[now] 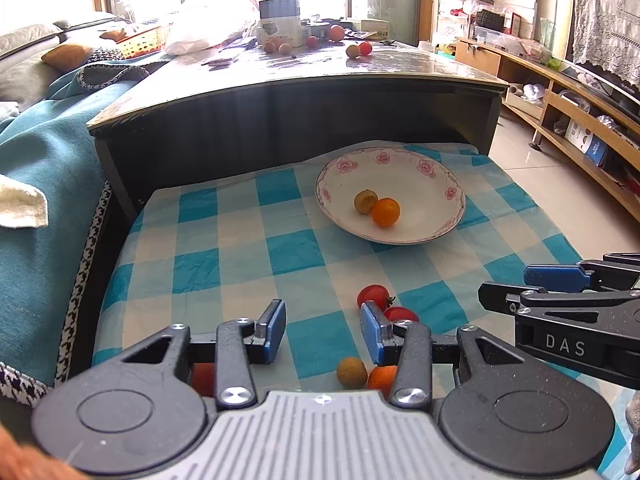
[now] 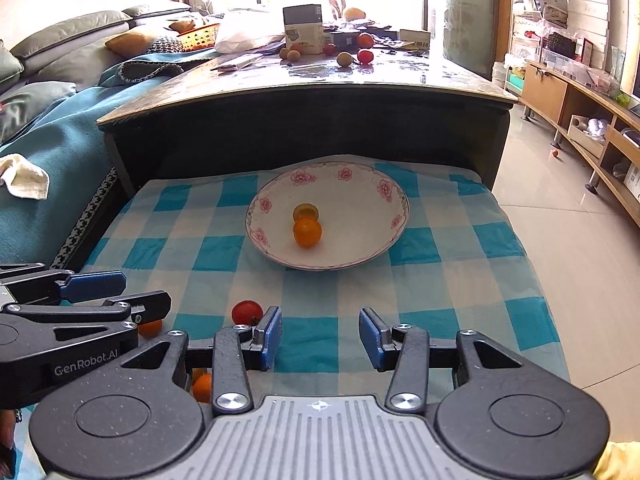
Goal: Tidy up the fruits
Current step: 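Withdraw both tools from the bowl back toward the remaining fruits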
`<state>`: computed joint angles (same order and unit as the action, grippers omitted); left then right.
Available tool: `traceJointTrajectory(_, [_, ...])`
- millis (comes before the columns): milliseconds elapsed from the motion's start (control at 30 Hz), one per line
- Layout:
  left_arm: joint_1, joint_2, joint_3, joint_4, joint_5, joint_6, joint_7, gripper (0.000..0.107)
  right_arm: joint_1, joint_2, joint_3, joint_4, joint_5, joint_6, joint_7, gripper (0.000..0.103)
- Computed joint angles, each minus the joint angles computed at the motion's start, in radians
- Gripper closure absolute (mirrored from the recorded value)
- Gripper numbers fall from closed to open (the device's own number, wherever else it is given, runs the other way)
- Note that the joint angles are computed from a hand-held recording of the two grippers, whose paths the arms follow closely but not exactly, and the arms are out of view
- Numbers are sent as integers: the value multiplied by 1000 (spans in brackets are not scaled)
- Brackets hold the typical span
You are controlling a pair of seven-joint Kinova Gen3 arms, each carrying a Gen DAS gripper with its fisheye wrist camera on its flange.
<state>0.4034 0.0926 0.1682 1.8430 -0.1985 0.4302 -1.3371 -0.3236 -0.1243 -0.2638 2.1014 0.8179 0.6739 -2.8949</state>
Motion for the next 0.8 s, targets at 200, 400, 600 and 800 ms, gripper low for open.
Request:
traceJointTrajectory(200, [-13, -24, 4, 28, 21, 4, -19, 57, -10, -15, -17, 13, -20, 13, -3, 64])
traceJointTrajectory(400, [-26, -51, 10, 60, 34, 5, -32, 57, -19, -26, -34, 21, -37, 22, -2, 64])
traceJointTrajectory(600, [-43, -76, 15, 86, 57, 12, -55, 57, -29, -31, -48, 27, -54, 34, 1, 64])
traceJointTrajectory(800, [-57, -94, 19, 109, 64, 18, -64, 56, -38, -38, -57, 33, -71, 40, 7, 64])
